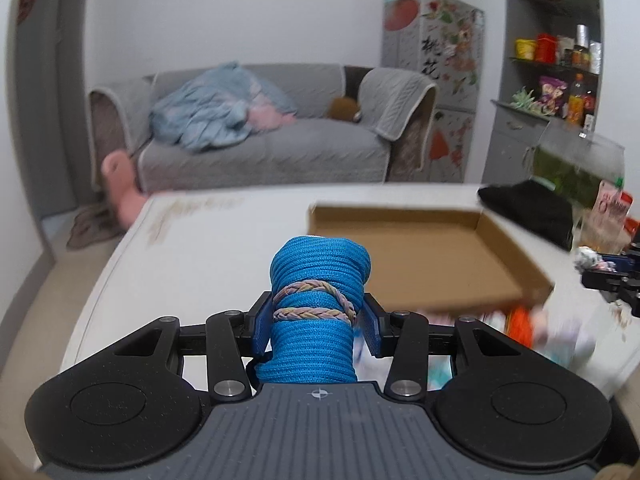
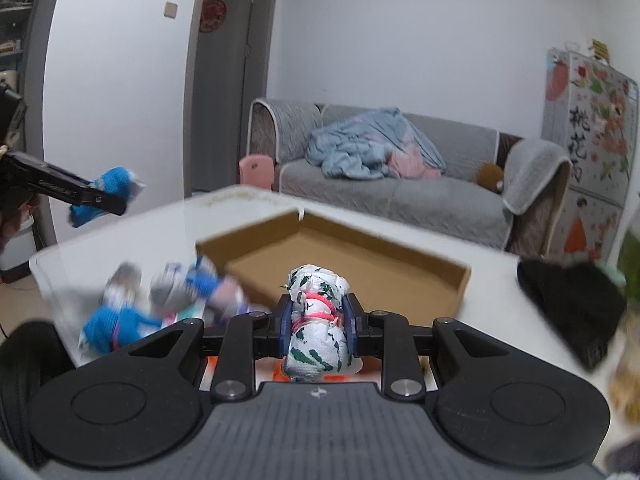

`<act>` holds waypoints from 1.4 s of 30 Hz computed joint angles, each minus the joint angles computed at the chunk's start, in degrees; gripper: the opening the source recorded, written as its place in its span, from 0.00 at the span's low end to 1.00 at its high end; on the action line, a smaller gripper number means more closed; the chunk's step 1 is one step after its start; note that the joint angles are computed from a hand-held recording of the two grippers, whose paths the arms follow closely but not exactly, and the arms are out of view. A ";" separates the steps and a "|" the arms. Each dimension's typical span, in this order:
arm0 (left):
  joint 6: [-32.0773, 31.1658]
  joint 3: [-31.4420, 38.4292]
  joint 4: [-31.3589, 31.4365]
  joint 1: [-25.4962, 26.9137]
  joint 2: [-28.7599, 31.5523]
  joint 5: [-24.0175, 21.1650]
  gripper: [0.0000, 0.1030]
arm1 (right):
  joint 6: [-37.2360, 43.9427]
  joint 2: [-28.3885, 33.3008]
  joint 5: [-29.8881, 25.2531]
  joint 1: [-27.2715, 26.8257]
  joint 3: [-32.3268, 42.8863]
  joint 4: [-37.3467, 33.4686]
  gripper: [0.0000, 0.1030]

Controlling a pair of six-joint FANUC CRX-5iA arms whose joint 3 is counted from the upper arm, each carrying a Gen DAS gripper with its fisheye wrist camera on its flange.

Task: Organize objects
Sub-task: 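Carry both rolls into the cardboard tray and open both grippers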

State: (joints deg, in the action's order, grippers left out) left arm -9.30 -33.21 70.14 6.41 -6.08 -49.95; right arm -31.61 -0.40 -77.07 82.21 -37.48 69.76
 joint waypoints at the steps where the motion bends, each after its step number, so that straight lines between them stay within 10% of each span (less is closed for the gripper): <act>1: 0.74 1.38 -0.24 -1.58 0.65 0.64 0.50 | 1.40 -1.16 0.94 -1.42 -0.35 1.16 0.23; 10: 19.37 18.69 -11.93 -13.88 13.25 5.74 0.50 | 12.48 -8.10 19.49 -20.46 -0.45 8.83 0.23; 20: 33.84 32.02 -25.12 -19.33 26.33 8.31 0.50 | 16.20 0.86 44.19 -39.86 6.33 0.04 0.23; 38: 40.93 35.54 -35.95 -22.54 31.52 14.76 0.51 | 33.20 12.72 41.93 -41.17 20.71 -26.39 0.23; 42: 40.36 34.59 -35.42 -22.88 31.05 16.34 0.64 | 34.85 13.69 41.97 -41.81 21.74 -28.69 0.26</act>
State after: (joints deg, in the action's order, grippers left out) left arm 31.06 1.38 34.72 -16.48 24.97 -33.61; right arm 3.24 13.29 -35.10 40.40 -15.74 41.07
